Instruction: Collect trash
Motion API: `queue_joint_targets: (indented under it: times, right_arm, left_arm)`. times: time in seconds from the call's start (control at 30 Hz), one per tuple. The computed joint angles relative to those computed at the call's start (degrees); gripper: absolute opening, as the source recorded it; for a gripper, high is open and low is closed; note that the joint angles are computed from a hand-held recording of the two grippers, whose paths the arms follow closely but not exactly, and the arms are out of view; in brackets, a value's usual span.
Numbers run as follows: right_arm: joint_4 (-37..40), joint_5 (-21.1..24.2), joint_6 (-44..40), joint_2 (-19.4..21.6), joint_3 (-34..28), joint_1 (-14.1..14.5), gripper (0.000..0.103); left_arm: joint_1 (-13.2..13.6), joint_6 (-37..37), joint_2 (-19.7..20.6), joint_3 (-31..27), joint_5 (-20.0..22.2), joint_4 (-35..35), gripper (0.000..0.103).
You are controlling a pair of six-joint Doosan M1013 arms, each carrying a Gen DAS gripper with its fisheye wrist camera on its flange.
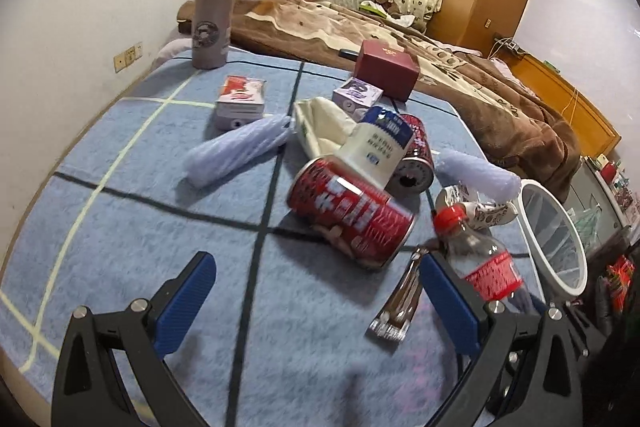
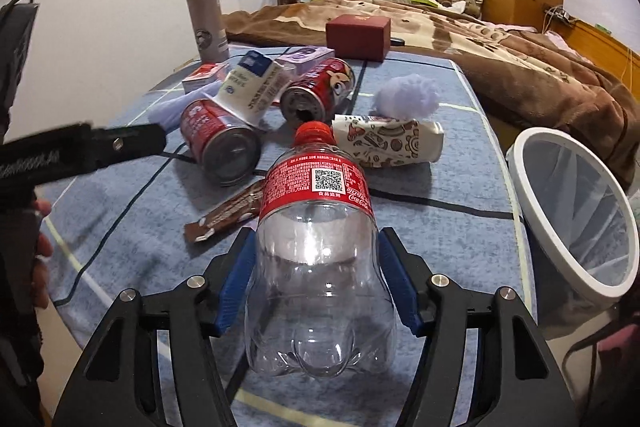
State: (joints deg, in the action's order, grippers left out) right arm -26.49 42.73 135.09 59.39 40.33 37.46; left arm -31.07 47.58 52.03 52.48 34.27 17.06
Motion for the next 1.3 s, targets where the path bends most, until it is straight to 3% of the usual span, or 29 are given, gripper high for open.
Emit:
queue_joint_targets:
  times: [0.33,0.63,0.77,0.97,1.23,1.3]
  right_arm:
    - [-1.65,-0.62,1.27,-0.79,1.52,-0.39,0.063]
    - [-0.88,-0.76,1.27,-0.62,1.26,-0.82,0.063]
    - [-0.48,-1.45,1.04,-0.88,1.80,-0.93,0.063]
    - [1.22,-2.10,-0.71,-0.71,1.61,-1.04,0.063]
    - [2.56,-1.46,-2.15,0.04,0.08,-1.06,0.063]
    - [2.54,-1.06,-2.07,0.24,-0.39,-1.02,0.063]
  left_arm:
    - [0.10,2.45,5.74,-10.85,6.54,-5.83,0.103]
    - [-0.16,1.18,10.64,-19.49,15.10,-4.38,0.103]
    - [-0.42,0.91,9.77,-17.77,17.08,-0.57,0.103]
    - [-0.08,-2.18,6.75,-12.05,16.00,4.34,0.103]
    - [1.13,-4.64,6.51,-11.58,13.84,3.75,0.101]
    - [1.80,-2.84,7.28,-12.89,13.92,0.31,0.099]
